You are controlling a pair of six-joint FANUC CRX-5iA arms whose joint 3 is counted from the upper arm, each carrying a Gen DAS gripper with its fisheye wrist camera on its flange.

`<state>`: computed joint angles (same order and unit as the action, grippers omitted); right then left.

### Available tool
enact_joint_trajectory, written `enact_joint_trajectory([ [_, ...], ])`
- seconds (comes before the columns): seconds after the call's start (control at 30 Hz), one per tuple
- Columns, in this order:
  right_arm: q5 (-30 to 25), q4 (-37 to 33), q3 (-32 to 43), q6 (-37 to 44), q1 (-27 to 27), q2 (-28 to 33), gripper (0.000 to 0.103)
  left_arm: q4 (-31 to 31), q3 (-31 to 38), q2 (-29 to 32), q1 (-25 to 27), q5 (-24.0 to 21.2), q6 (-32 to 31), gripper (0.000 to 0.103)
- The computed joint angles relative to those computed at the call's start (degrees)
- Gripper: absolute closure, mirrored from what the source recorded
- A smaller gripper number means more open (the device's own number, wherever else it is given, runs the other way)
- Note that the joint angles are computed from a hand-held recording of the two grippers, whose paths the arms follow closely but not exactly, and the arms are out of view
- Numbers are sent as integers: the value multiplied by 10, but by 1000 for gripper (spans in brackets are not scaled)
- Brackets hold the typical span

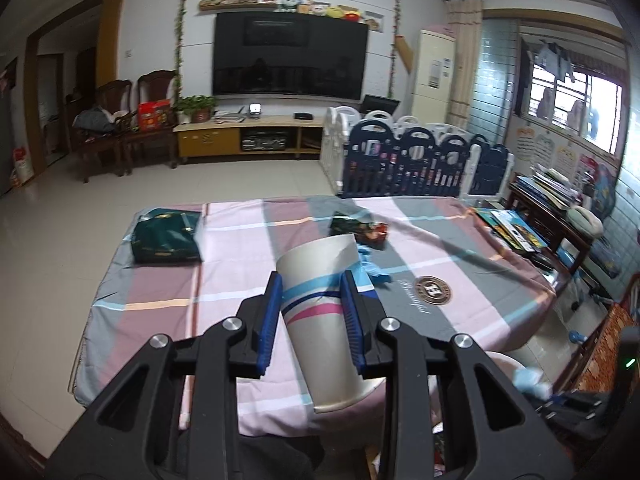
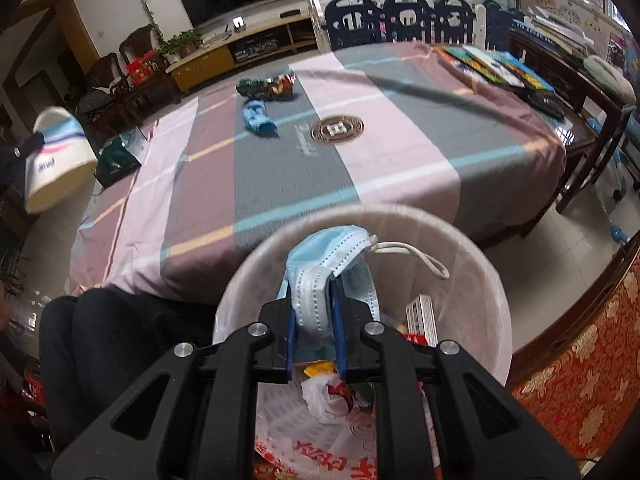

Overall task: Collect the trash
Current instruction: 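Carry the cup and mask over the bin and open both tools to drop them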

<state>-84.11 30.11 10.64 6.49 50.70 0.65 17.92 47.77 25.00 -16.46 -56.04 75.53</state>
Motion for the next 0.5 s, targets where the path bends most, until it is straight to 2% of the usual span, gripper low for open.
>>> enact_joint_trajectory([
  [0.07, -2, -31, -12, -9, 2, -4, 87, 11, -6, -3, -7, 0, -14, 73],
  [0.13, -1, -73, -16, -11, -5, -8, 75, 25, -11, -5, -12, -5, -28, 73],
  [0.2, -15, -99, -15, -26, -11, -9, 32, 36, -12, -3, -17, -13, -40, 73],
  [0.23, -17, -83, -25, -50, -5, -15, 27, 41, -13, -2, -20, -18, -46, 73],
  [0.3, -11, -52, -48, -94, 2, -36, 25, 55, -16, -1, -25, -32, -59, 73],
  [0.37, -5, -22, -72, -144, 6, -62, 25, 86, -5, 15, -26, -64, -76, 73],
  [0.43, -6, 13, -98, -202, 13, -88, 23, 142, 21, 47, -24, -121, -94, 73],
  [0.5, -12, 38, -116, -249, 17, -106, 22, 188, 68, 93, -26, -198, -97, 73],
])
